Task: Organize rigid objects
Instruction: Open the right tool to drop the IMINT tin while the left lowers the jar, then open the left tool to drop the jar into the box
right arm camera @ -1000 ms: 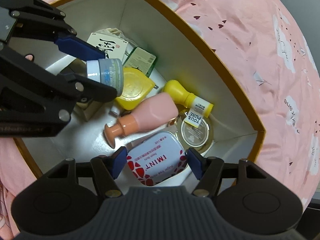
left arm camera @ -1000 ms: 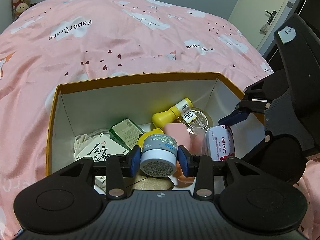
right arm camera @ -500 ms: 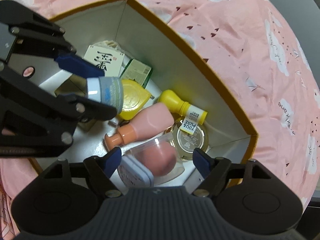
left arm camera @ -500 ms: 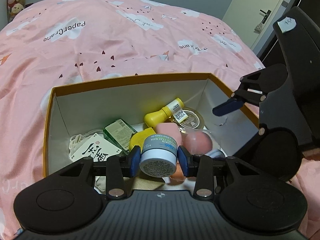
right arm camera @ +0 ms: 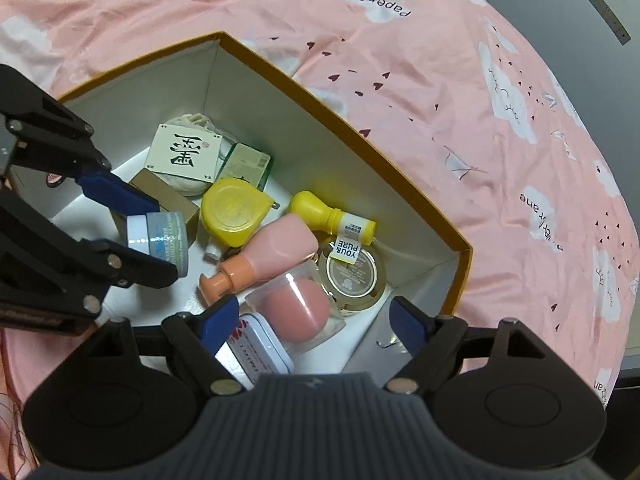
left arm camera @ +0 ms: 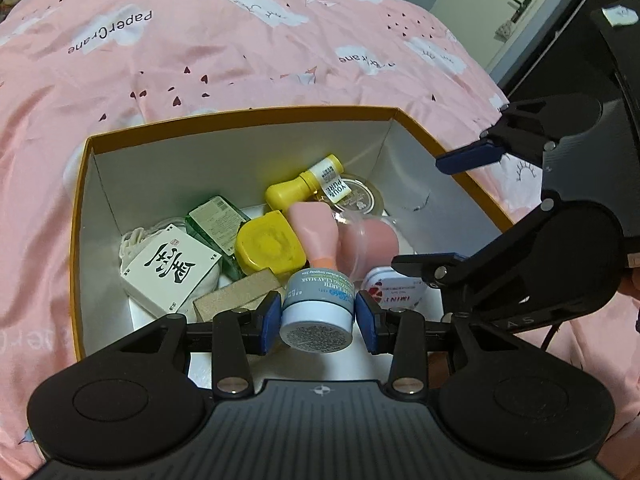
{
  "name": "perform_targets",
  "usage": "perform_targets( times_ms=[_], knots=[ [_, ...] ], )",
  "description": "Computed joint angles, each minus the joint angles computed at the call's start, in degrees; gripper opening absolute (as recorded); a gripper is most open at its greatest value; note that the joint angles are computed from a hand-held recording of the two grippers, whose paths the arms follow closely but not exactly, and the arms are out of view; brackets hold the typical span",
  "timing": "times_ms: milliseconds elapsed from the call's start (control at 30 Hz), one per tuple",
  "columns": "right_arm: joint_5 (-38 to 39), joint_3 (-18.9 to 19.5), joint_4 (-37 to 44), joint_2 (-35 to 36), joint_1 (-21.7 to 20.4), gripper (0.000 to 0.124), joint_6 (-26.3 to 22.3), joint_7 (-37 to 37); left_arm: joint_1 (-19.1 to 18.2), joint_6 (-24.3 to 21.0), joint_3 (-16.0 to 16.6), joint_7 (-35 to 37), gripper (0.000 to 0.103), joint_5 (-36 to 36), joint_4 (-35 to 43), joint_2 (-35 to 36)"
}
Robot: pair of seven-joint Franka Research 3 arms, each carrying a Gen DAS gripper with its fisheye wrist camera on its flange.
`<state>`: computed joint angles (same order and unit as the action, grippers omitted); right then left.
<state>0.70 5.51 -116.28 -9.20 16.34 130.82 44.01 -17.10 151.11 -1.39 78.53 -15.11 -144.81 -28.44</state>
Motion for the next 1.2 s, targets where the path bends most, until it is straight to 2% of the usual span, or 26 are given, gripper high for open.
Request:
perform_targets(
  times_ms=[67,467,567,633,667,733,967,1100,1200],
  knots=[
    [0.12,0.04,-0.64,-0.58,0.11,0.082,0.36,-0.17,-0.87,-0.25,0.55,1.28,0.046,-0.81,-0.04,-0.26],
    [-1.15,0.13,-2.46,-1.95,-0.03,0.082,1.62,-0.86,-0.88,-1.1,0.74,2.87,0.046,-2.6,0.15,-0.03],
    [-1.2,0.13,-2.92,-2.34,-0.15,0.083,2.1,-1.17,0.03,-1.22,-0.2,1.92,0.046,-1.46,0.06,-0.41],
    [-1.61,0.19,-3.11,-2.52,-0.31,0.083,2.38,-1.03,-0.95,-0.73,0.75,2.71,0.046,-2.83,-0.17,-0.58],
    [-1.91,0.25,-3.3,-2.66,-0.41,0.083,2.7,-0.85,-1.35,-0.54,1.17,2.96,0.047,-3.66,-0.25,-0.62],
    [-2.3,0.29,-3.34,-2.79,-0.59,0.083,2.7,-0.41,-1.46,-0.27,1.35,2.84,0.055,-4.55,-0.39,-0.63],
    [-1.81,0.25,-4.38,-4.27,-0.56,0.083,3.02,-0.86,-0.28,1.37,-0.25,-0.03,0.06,-2.75,-1.61,-2.54],
    [-0.9,0.24,-4.9,-5.51,-0.48,0.084,3.71,-0.89,1.77,4.03,-2.53,-4.47,0.064,1.77,-3.39,-5.41],
    [1.4,-0.03,-5.41,-6.85,-0.24,0.087,4.49,-0.62,4.8,6.48,-5.38,-10.11,0.065,7.13,-5.32,-8.37]
  ],
)
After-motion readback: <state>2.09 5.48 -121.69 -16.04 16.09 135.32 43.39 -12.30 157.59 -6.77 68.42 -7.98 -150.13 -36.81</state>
